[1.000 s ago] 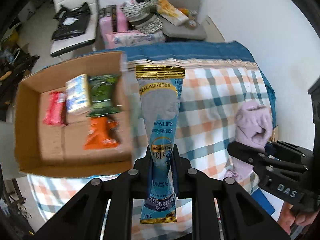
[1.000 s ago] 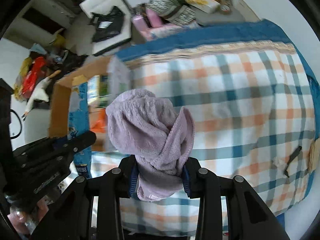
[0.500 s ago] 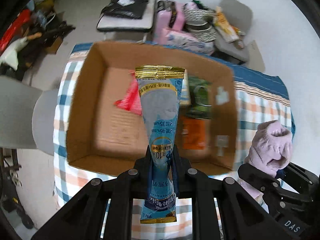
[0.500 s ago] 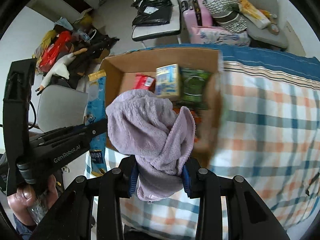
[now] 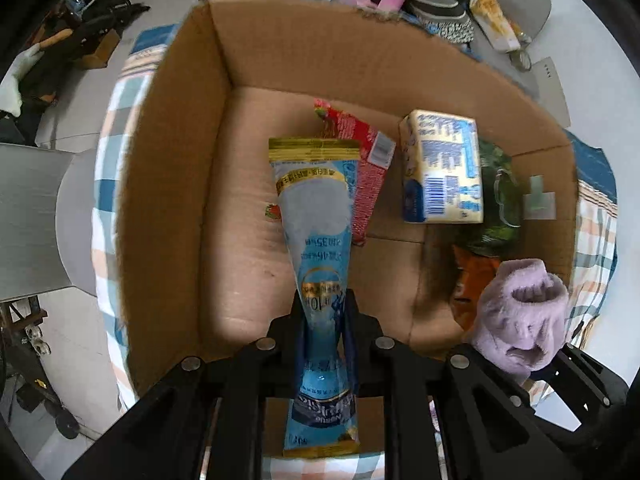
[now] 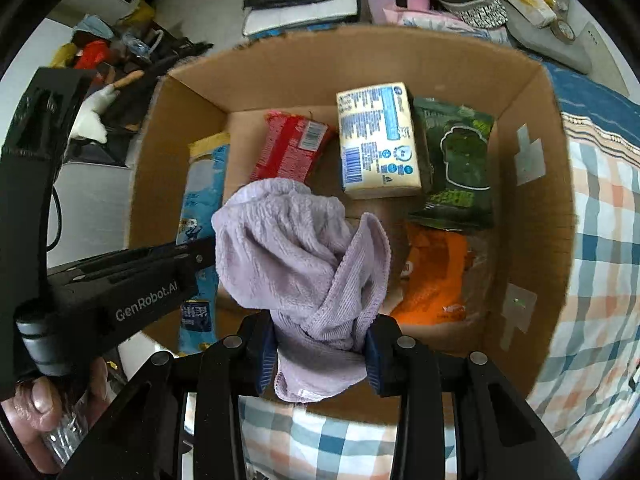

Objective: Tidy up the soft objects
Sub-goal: 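Carry the tube with the left tool while the right tool carries the sock over the box, then release the tube with the left tool while the right tool drops the sock into the box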

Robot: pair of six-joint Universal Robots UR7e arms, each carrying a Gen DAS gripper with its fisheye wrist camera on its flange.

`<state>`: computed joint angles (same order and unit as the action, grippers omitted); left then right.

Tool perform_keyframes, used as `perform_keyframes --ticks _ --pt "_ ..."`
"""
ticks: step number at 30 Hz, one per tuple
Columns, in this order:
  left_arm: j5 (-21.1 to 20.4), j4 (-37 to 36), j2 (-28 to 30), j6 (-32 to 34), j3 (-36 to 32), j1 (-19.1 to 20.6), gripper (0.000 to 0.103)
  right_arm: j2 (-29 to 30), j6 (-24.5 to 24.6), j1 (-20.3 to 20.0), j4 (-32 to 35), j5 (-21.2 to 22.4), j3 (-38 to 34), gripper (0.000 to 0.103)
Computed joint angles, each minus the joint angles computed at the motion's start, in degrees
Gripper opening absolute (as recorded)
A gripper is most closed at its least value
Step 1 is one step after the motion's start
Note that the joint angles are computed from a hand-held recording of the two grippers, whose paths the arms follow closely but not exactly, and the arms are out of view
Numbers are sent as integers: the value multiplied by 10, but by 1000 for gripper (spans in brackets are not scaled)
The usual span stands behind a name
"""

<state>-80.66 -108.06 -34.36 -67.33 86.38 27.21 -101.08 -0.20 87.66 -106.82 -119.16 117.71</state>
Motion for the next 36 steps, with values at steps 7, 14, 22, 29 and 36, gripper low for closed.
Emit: perform_keyframes --ticks 7,14,22,29,36 --pt "-10 -5 23 15 -3 11 13 23 5 -21 -16 -20 11 39" --pt "-6 19 34 14 -18 6 15 33 -5 -42 -22 -15 13 42" --pt "18 64 31 -11 -35 -10 31 35 -22 -42 -20 -30 14 68" --pt "50 76 12 -27 -34 -39 64 11 -26 -22 -18 -63 10 90" --pt "88 102 -14 -45 -33 -67 92 -22 -28 0 -19 -102 15 99"
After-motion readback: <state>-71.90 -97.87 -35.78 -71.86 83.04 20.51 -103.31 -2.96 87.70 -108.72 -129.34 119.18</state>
